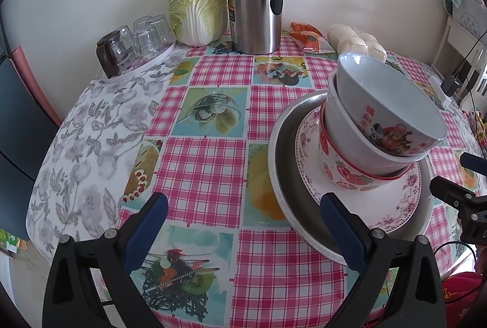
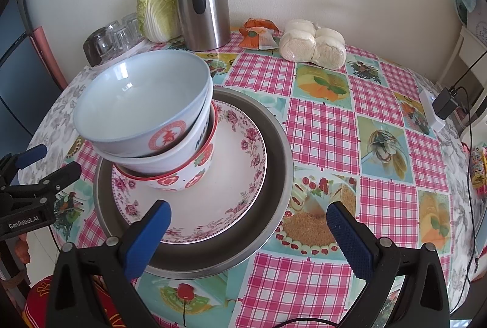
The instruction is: Organize plates and bowls
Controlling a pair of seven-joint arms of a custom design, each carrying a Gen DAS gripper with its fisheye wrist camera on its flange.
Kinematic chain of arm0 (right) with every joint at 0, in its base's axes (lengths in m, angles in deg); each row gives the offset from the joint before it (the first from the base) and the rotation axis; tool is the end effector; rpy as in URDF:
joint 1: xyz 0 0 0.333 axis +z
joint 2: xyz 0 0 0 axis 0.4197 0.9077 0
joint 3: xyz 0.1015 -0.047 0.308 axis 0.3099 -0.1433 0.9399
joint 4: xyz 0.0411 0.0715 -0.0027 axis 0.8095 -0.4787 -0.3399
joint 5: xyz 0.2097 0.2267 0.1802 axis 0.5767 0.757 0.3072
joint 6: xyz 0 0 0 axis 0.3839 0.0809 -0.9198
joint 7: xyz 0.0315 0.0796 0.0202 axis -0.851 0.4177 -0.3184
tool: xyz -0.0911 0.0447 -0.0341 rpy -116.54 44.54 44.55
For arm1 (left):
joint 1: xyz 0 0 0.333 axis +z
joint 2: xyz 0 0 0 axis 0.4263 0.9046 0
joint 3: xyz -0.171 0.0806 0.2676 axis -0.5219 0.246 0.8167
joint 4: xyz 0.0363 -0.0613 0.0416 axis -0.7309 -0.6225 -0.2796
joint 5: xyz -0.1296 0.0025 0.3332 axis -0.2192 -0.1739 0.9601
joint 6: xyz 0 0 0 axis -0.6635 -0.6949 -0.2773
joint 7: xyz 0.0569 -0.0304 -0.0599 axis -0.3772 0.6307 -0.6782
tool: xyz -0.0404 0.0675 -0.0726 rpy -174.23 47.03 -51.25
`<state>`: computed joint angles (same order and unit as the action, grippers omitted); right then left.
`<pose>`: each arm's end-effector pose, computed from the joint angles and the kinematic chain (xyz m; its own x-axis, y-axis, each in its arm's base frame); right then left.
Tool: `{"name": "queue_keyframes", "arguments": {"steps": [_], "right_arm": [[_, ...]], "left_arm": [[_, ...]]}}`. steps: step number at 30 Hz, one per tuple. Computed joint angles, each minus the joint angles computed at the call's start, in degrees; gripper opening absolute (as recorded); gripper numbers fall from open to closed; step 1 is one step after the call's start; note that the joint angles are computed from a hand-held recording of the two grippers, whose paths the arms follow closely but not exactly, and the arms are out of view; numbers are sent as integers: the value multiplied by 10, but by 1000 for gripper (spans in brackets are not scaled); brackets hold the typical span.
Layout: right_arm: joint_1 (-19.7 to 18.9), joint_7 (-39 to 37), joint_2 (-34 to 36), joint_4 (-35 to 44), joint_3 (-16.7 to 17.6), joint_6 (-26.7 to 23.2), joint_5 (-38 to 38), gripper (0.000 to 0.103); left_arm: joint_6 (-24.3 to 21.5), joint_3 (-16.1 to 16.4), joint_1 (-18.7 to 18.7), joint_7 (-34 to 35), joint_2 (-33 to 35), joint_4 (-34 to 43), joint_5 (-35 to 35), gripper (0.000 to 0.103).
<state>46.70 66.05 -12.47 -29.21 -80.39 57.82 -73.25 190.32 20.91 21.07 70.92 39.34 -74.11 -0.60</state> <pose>0.5506 0.2588 0.5768 -0.0387 -0.9992 -0.0105 -0.8584 0.0387 -0.5116 0.5806 -0.1237 0.5764 -0.2078 -0.9768 -0.0515 -0.8073 0.2010 -0.5548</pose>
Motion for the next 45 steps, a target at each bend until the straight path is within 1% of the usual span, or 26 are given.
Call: {"name": "queue_keyframes", "arguments": {"steps": [19,45], "right_arm": [[0,-1,0,-1,0,0,0,103],[0,-3,-1,-1,0,-2,0,103]], "left_arm": [[7,-1,-4,-6,-5,-6,12,100],[2,0,-3,-12,-2,-1,14,100]]}}
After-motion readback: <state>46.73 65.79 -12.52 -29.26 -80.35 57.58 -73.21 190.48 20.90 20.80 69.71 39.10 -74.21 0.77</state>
